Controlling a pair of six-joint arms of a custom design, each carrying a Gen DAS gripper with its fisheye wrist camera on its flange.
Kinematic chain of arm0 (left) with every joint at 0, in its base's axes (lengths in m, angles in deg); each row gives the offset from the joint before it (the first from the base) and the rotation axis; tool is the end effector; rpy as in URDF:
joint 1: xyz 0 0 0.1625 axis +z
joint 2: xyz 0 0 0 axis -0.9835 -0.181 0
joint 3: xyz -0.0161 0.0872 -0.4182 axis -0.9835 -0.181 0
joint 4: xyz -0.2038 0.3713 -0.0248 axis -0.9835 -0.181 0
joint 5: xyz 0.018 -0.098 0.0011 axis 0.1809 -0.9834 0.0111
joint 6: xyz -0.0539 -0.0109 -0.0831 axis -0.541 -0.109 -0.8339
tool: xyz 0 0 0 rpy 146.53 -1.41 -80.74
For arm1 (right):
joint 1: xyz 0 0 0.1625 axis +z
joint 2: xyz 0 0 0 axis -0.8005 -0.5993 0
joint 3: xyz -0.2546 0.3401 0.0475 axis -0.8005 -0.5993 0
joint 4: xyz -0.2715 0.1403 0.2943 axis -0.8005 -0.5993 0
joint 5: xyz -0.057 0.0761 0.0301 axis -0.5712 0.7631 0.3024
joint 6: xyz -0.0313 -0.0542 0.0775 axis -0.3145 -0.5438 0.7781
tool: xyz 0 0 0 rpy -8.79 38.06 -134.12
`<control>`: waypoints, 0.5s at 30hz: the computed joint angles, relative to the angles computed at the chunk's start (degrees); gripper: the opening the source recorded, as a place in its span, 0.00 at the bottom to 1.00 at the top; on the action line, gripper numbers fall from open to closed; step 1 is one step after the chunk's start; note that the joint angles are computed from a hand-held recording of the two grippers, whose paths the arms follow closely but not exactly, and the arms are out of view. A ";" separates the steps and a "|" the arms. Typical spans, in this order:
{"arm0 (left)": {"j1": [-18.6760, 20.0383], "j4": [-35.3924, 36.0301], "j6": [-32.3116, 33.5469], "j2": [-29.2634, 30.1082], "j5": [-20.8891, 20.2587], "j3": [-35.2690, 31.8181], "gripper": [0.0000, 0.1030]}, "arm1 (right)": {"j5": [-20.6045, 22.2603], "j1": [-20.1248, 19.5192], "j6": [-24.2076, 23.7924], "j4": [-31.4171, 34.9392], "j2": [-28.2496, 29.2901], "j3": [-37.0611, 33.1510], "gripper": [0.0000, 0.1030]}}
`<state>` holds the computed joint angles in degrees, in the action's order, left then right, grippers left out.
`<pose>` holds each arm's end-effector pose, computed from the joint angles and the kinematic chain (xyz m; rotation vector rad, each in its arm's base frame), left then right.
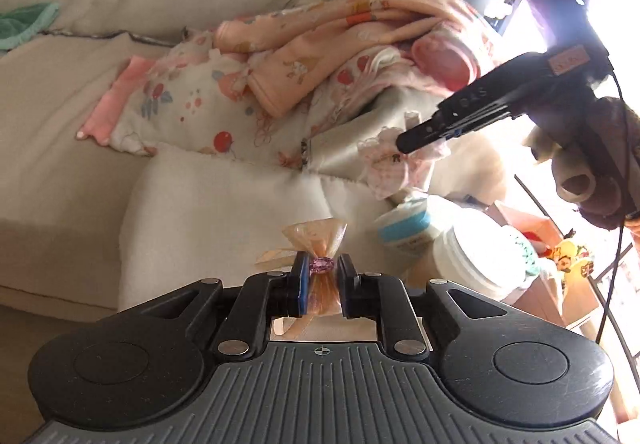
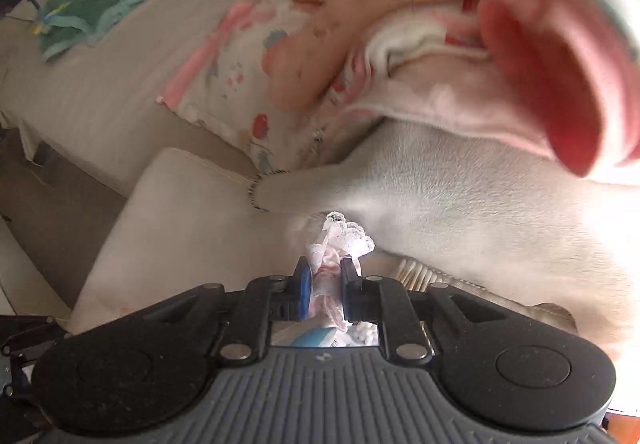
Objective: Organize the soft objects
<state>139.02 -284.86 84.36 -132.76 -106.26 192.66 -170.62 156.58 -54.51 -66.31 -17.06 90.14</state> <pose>-0.1101 -0.5754 0.1665 0.2000 2.4520 -1.2124 0.2886 -0.8241 0.0857 1.0749 -2.4331 0.1229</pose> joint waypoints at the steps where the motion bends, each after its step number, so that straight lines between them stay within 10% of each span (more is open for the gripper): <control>1: -1.00 -1.46 0.98 -0.22 0.51 0.24 0.17 | 2.23 0.07 -1.11 -1.74 -3.12 3.60 0.14; 8: -7.78 -4.61 7.66 1.75 1.12 -3.67 0.17 | 14.89 0.07 -5.85 -11.36 -23.68 22.63 0.14; 15: -10.40 3.75 8.65 10.29 -7.28 -14.85 0.17 | 17.54 -4.33 -7.87 -18.26 -37.88 34.12 0.14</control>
